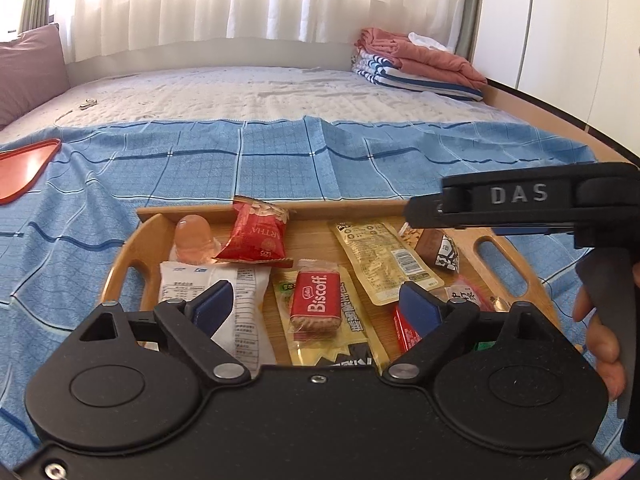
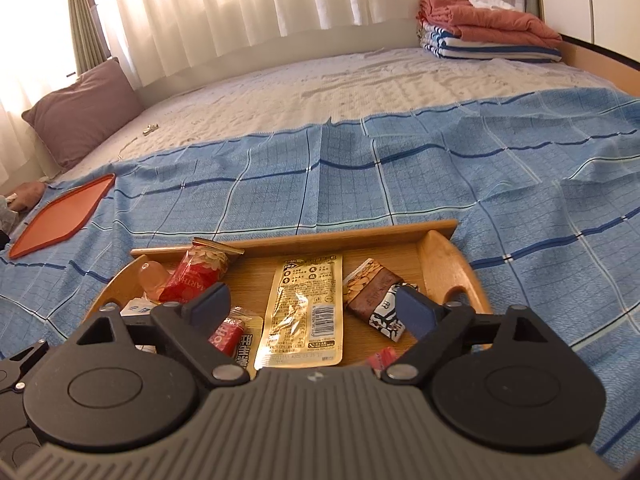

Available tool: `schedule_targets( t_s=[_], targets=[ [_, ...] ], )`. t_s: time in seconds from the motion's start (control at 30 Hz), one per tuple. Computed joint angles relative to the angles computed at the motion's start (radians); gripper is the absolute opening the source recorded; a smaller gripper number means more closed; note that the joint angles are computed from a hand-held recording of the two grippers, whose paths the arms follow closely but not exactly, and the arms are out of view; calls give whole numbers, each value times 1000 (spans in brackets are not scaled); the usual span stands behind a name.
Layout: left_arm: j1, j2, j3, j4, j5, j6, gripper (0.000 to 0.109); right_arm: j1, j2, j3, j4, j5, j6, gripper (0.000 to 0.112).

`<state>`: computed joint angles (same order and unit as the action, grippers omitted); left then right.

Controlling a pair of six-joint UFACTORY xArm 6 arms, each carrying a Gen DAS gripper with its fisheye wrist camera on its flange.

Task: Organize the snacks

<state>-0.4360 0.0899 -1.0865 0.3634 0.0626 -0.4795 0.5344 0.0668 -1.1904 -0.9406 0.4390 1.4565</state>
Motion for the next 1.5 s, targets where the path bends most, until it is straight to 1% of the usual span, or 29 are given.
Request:
schedule_targets(
  t_s=[0.17, 0.33, 0.43, 0.5, 0.6, 0.67, 0.8, 0.93, 1.07, 1.2, 1.37, 1.5],
  targets=[
    [1, -89, 68, 0, 23, 8, 91, 32, -79, 56, -71, 34, 40, 97],
    [-5, -197, 147, -21, 59, 55, 93, 73, -163, 119, -135, 65, 91, 99],
    [-12, -262, 196, -56, 76, 97, 93, 102, -206, 144, -142, 98, 89, 100],
    [-18, -310, 231, -64, 90, 96, 93, 121, -232, 157, -146, 121, 96, 101],
    [-28, -376, 273, -129, 124, 140, 93, 155, -274, 179, -168, 163, 123, 101],
    [-32, -420, 303, -171, 132, 179, 94, 181, -300, 196, -185, 188, 138, 101],
    [-36, -503, 360, -176, 153, 189, 96, 243, -354, 242, -241, 242, 188, 103],
    [-44, -579, 417, -218, 178, 210, 96, 297, -394, 283, -269, 282, 229, 103],
    [-43, -653, 486, -206, 183, 168, 96, 346, -426, 330, -295, 310, 293, 103],
    [-41, -712, 555, -159, 181, 106, 96, 409, -440, 372, -324, 368, 365, 103],
    [-45, -746, 616, -109, 183, 53, 96, 481, -430, 402, -342, 447, 410, 103],
    [-43, -759, 653, -54, 179, -9, 96, 510, -431, 429, -341, 471, 451, 103]
  ],
)
